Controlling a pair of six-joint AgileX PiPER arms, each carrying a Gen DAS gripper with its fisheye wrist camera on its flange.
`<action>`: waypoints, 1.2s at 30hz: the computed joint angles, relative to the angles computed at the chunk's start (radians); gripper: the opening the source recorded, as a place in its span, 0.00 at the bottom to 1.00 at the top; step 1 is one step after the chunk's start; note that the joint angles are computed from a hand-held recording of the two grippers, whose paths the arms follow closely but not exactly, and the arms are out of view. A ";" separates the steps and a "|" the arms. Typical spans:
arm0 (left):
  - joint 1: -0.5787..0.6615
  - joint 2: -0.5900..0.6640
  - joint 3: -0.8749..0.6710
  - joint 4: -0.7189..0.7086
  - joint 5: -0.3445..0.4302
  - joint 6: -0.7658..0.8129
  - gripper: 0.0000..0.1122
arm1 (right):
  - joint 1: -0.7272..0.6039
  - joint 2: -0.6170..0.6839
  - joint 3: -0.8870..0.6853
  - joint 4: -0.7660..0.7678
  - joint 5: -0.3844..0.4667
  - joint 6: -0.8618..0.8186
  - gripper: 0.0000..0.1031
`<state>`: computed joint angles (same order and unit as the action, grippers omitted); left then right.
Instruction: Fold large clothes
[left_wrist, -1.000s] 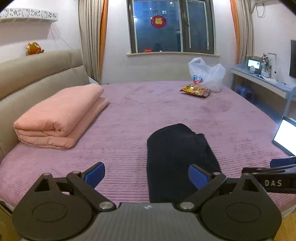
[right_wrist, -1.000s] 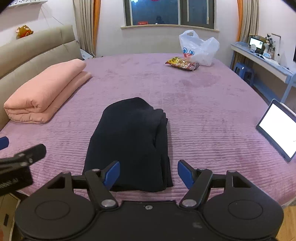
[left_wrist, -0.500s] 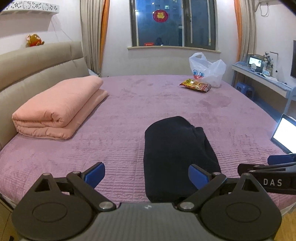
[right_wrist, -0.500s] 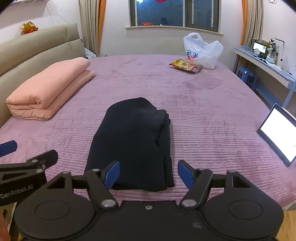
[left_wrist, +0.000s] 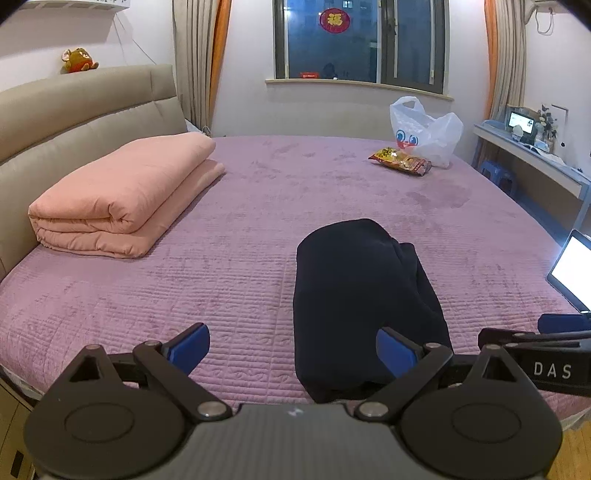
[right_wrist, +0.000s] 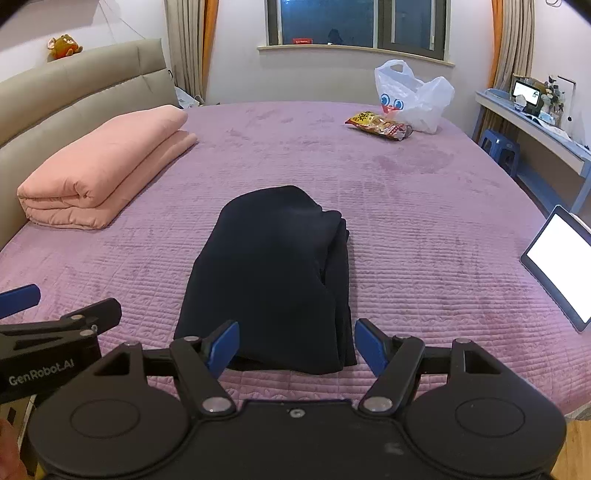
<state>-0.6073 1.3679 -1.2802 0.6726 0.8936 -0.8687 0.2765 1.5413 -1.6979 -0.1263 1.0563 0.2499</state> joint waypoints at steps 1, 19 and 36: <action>-0.002 0.000 0.001 0.002 0.003 -0.001 0.88 | -0.001 0.000 0.000 0.002 0.000 -0.001 0.80; -0.009 -0.003 0.006 0.013 0.021 -0.012 0.88 | 0.016 0.004 -0.008 0.012 0.018 0.001 0.80; -0.029 -0.035 0.048 0.120 0.014 -0.105 0.87 | 0.007 -0.004 -0.003 0.049 0.019 -0.027 0.80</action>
<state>-0.6361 1.3327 -1.2324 0.7924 0.9072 -0.9740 0.2835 1.5376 -1.7011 -0.0772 1.0755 0.2231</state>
